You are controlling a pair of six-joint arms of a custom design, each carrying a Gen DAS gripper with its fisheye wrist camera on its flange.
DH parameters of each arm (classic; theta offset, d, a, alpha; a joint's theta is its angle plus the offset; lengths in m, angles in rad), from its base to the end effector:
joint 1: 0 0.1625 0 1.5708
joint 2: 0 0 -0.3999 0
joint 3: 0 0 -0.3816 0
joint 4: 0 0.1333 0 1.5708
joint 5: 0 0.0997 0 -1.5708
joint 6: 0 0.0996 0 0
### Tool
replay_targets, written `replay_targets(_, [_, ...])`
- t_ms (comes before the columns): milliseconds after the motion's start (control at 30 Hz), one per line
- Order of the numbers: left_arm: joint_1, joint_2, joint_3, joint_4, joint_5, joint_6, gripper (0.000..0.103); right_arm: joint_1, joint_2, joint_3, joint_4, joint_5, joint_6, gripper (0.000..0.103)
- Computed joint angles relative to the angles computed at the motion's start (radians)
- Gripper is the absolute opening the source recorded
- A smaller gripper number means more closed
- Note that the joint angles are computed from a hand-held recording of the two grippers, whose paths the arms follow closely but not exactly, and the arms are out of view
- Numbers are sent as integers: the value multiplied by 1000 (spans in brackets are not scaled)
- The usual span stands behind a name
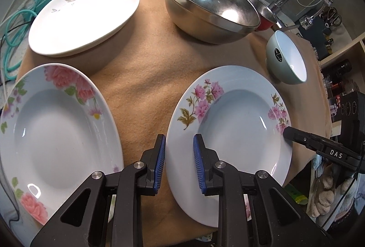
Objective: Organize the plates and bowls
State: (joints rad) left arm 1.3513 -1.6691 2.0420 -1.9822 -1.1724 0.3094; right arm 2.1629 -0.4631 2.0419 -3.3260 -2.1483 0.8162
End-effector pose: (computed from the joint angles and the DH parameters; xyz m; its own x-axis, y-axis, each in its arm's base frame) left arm 0.0765 -0.4467 0.3336 -0.7937 0.4742 -0.3810 0.4821 0.8723 0.0814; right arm 0.3264 -0.3439 -0.1051 -0.9131 0.3293 0.2403 0.1691 0.8423 -0.5118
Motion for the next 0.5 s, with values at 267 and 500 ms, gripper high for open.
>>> replay_targets(267, [-4, -9, 15, -14, 1, -1, 23, 5, -1, -10, 28, -11, 9, 17])
replay_targets(500, [-8, -21, 17, -23, -2, 6, 23, 7, -3, -13, 44, -18, 10, 18])
